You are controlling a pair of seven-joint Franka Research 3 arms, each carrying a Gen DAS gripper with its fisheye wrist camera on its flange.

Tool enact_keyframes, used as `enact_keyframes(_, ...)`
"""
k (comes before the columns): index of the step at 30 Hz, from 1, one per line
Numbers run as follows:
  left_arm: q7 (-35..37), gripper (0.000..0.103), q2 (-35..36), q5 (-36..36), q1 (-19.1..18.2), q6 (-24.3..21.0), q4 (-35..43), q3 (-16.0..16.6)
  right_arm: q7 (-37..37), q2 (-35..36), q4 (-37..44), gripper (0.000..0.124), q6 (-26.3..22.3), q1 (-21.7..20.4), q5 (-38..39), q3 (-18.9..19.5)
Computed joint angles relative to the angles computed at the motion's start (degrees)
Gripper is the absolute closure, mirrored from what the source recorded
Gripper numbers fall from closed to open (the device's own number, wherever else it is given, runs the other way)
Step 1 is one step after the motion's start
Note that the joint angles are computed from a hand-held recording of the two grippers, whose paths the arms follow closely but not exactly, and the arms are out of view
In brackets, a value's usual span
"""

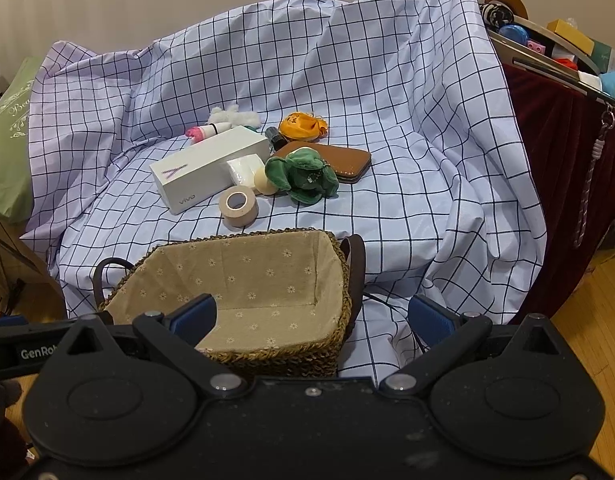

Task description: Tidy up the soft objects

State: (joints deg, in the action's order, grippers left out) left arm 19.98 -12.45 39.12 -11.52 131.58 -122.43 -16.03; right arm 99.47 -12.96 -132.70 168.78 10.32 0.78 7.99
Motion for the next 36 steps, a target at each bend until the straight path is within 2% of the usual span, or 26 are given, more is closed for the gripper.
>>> enact_keyframes(15, -3.2, 0.004, -0.2, 1.7, 0.4, -2.0, 0.7, -0.4, -3.0, -0.5, -0.6, 0.022, 1.5, 1.0, 1.4, -0.3)
enact_keyframes(36, 0.8, 0.004, 2.1, 0.3, -0.8, -4.4, 3.2, 0.1, -6.0, -0.8, -0.3, 0.021, 1.5, 1.6, 4.0, -0.5)
